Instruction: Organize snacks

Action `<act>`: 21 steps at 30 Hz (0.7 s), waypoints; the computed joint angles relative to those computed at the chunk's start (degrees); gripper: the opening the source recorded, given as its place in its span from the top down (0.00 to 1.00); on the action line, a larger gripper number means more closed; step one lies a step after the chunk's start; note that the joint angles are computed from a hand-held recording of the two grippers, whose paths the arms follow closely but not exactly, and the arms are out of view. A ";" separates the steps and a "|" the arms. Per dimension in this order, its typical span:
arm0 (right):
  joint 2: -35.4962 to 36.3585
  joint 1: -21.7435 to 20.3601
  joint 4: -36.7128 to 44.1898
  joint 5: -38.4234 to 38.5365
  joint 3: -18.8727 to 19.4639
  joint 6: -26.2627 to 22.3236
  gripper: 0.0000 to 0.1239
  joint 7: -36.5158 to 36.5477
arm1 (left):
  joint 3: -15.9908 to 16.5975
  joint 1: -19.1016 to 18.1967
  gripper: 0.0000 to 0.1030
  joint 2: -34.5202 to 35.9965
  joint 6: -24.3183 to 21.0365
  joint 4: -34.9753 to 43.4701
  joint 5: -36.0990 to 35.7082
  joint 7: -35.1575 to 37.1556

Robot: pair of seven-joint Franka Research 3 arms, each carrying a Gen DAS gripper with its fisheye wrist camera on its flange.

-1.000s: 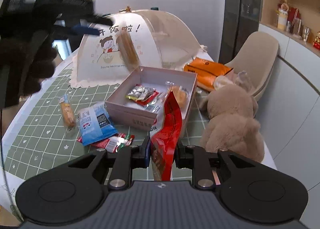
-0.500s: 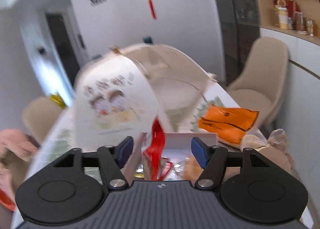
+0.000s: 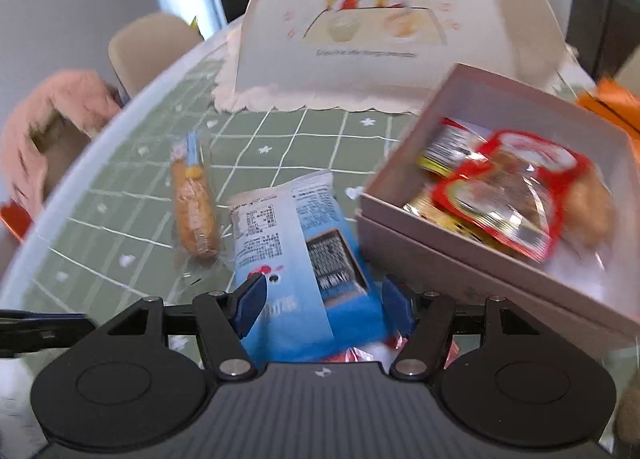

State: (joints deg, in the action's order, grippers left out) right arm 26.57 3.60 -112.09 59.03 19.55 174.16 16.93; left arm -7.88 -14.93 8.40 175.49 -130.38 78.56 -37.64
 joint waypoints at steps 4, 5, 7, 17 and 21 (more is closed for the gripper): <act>0.82 -0.89 0.67 0.33 0.90 -2.78 0.44 2.43 | 0.10 0.20 0.59 -0.36 0.17 -0.35 0.97 -0.29; -0.56 -1.67 -0.54 0.95 1.05 -5.63 0.54 2.03 | 0.17 0.24 0.59 -0.46 0.07 -0.46 1.57 -1.10; -3.26 -2.27 -3.73 3.66 1.57 -8.02 0.64 -2.99 | 0.16 0.39 0.59 -0.17 -0.04 -0.18 2.59 -2.72; -18.44 -1.39 -20.40 13.42 -2.48 -17.65 0.66 -15.71 | -0.04 -1.64 0.59 5.17 1.18 6.14 -1.32 5.30; -24.23 0.34 -25.52 27.92 -5.01 -12.39 0.48 -28.39 | -0.07 -3.63 0.59 7.25 0.49 9.21 -6.53 14.44</act>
